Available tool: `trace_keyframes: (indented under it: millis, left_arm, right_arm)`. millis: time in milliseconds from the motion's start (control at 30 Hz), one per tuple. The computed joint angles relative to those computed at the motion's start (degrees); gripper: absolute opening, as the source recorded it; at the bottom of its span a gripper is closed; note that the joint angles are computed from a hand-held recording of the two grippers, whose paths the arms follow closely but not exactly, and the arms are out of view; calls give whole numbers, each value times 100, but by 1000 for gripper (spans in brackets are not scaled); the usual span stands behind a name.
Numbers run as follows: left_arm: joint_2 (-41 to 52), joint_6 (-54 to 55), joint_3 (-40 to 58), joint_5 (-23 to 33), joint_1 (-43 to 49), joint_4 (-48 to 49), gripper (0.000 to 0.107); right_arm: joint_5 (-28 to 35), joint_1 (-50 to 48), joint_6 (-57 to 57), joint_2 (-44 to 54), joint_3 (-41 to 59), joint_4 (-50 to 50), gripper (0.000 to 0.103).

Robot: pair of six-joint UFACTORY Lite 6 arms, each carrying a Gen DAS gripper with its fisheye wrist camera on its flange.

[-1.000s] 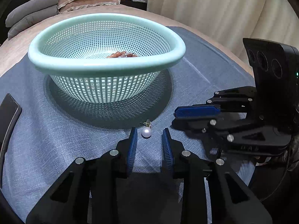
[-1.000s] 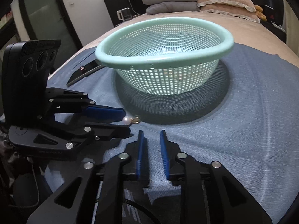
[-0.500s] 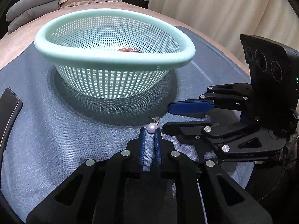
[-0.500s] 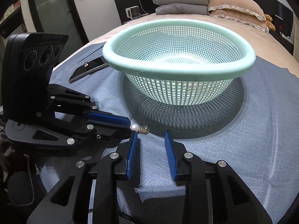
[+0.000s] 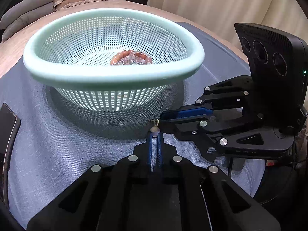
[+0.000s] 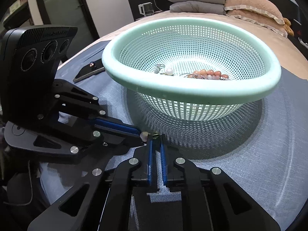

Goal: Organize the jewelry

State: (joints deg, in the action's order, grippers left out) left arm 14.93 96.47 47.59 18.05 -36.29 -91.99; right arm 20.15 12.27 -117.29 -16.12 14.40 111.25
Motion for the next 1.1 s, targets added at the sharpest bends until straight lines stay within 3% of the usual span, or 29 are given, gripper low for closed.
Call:
trace_keyframes:
  millis: [233,367,700,833,1000,1100]
  left_arm:
    - [388,-669,604,124,94,763,1]
    - [415,-687,641,42,-20,688,1]
    - [149,-743,454,83,155,1143,3]
    - [242,-898,578,33,108,1209,5]
    - [377,-866,637,-22,34,860,6]
    - [291,-242,382,-154,-113,179,6]
  right_arm:
    - [128,-221,216,-234,-54,-374,2]
    - [75,-259,413,-532,-209,-572,2]
    - [125,-336,806,-163,212,-1458,6]
    - [-370,-88,378,-81,255,-756,6]
    - [-501,378,-103,-157,65,-150,6]
    - [-688,649,-432,-173,43,424,6]
